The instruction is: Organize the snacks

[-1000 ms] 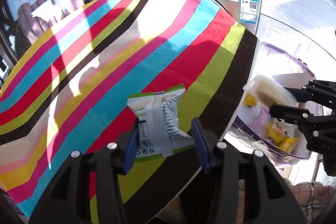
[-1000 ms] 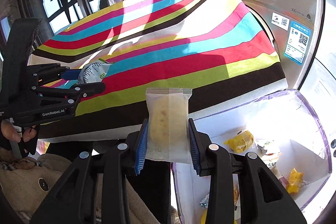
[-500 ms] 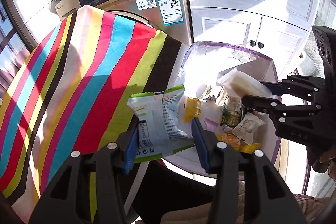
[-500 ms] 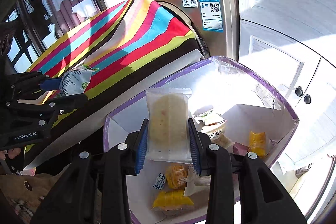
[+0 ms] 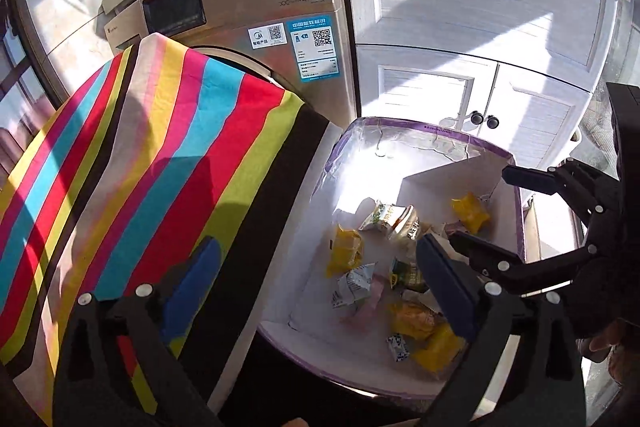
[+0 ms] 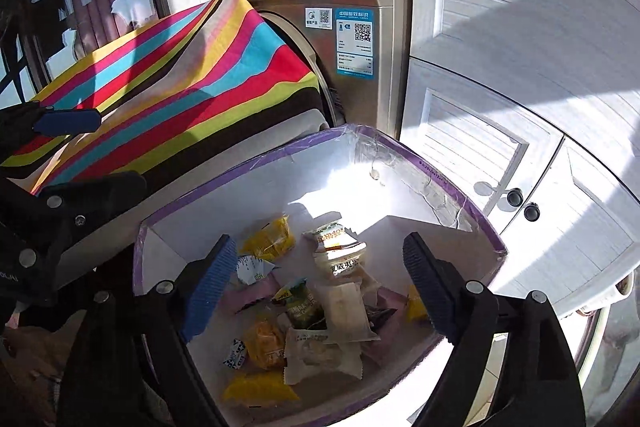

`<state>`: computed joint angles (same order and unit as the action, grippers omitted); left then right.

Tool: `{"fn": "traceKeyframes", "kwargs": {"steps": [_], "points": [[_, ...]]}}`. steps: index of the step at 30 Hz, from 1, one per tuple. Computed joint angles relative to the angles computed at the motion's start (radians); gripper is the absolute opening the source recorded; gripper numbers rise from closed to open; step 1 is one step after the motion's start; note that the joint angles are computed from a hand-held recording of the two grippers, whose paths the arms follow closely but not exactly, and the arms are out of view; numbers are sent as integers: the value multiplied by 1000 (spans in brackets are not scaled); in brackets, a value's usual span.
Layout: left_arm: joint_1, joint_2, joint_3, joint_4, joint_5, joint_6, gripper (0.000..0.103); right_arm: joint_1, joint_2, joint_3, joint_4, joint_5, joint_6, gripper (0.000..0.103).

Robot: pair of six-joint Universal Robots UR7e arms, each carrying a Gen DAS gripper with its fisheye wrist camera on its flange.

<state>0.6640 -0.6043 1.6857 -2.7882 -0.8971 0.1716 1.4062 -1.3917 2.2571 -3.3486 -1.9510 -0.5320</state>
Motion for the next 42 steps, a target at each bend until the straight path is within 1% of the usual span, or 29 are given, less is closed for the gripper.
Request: {"fn": "traceKeyframes", "kwargs": {"steps": [1,3,4,5,6,7,9,11,14,15,19,22,32,42], "points": [[-4,-7,13,-35,19,5,100,2,1,-1,3,-4,3,86],[-21,-13,38,-126,80,40,101,11,2,-1,7,-21,15,86],[-30,-19,48,-153,112,51,101,19,6,-2,6,-42,23,86],[-35,-28,53,-153,123,48,101,28,12,-5,6,-68,33,86],[-35,-45,53,-127,107,34,101,39,18,-10,12,-103,48,86],[-30,-62,49,-84,74,14,101,49,24,-15,20,-138,66,86],[-18,-84,29,23,20,-35,101,63,34,-28,45,-194,108,86],[-4,-85,13,95,-9,-71,101,66,39,-40,82,-219,152,86],[25,-77,-7,193,-56,-108,101,58,40,-47,117,-226,196,86],[33,-74,-9,217,-65,-120,101,58,44,-48,118,-232,194,86],[48,-59,-10,266,-66,-135,101,56,54,-47,115,-246,179,86],[54,-51,-15,285,-72,-141,101,50,54,-45,124,-235,189,86],[50,-35,-18,306,-49,-143,101,46,62,-44,131,-229,192,86],[55,-30,-26,330,-49,-157,101,43,66,-45,143,-223,198,86]]}}
